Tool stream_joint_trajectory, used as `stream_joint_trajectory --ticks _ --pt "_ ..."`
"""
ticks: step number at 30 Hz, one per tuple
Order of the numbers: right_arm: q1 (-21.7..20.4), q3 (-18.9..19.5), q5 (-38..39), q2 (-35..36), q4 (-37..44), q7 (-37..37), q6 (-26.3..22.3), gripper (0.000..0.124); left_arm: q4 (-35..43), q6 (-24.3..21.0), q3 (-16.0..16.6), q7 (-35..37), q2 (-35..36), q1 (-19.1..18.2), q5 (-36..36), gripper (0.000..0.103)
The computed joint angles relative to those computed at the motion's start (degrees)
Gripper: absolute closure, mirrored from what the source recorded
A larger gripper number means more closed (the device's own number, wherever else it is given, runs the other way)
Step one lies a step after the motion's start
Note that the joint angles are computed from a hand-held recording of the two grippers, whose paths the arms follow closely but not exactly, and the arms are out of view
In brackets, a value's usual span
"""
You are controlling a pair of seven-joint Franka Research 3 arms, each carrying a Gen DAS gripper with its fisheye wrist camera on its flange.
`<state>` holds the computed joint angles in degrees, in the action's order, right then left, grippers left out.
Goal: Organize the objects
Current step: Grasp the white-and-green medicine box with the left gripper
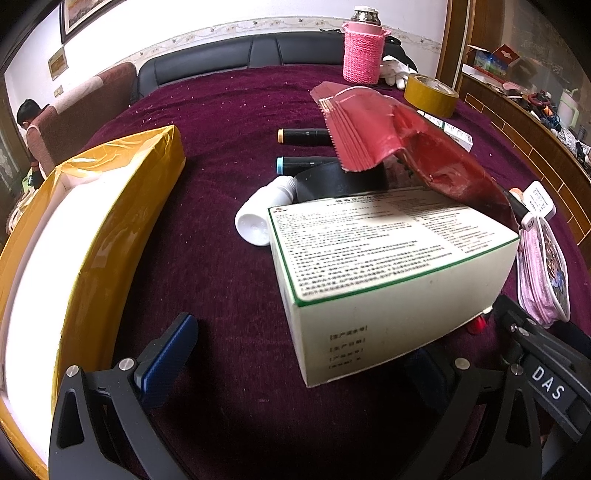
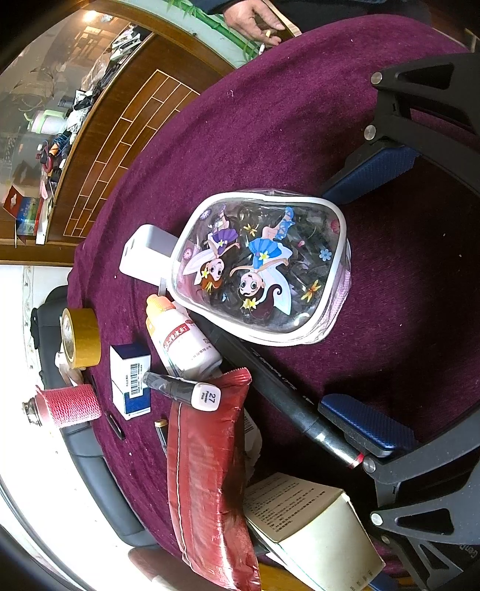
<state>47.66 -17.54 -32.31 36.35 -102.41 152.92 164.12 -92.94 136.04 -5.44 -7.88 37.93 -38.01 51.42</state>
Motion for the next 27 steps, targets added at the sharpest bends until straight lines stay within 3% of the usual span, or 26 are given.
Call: stream_joint_trajectory --ticks 7,9,11,13,15,17,21,27 --pt "-2.5 2.3 2.1 -0.2 0.1 -5.2 0.7 0.021 -4.9 7.1 -2.1 6.1 -2.8 1.7 -1.3 0.000" --pt "-2.5 2.4 2.7 -0.2 0.0 -6.3 1.1 0.021 -7.7 13.5 -3.0 8.9 -4.1 3.0 -1.2 0.000" --pt "-2.5 2.4 3.5 -0.1 0.0 -7.3 1.4 0.021 -11.8 23.3 -2.1 7.3 -6.1 3.3 0.7 0.000" --pt "-2.3 2.2 4.0 -0.1 -0.1 -8.2 1.6 0.021 -14.3 26.5 -0.1 5.2 -8.0 1.3 3.4 0.000" --pt "-2.4 2.3 4.6 -0.4 -0.6 -9.5 2.2 0.021 -15.9 24.6 1.9 3.1 -10.0 -1.3 7.5 0.000" --pt "-2.5 2.3 5.3 -0.5 -1.1 -10.8 2.9 0.021 -16.5 20.0 1.3 3.0 -11.3 -1.7 8.9 0.000" --pt "-1.9 1.7 6.8 -0.5 -1.6 -12.3 3.7 0.021 -18.2 19.7 -0.8 3.8 -13.1 2.8 8.4 0.000" --pt "-1.2 1.0 9.1 -1.2 -3.0 -14.2 4.9 0.021 -14.4 19.8 -2.5 13.4 -10.4 6.4 6.5 0.000"
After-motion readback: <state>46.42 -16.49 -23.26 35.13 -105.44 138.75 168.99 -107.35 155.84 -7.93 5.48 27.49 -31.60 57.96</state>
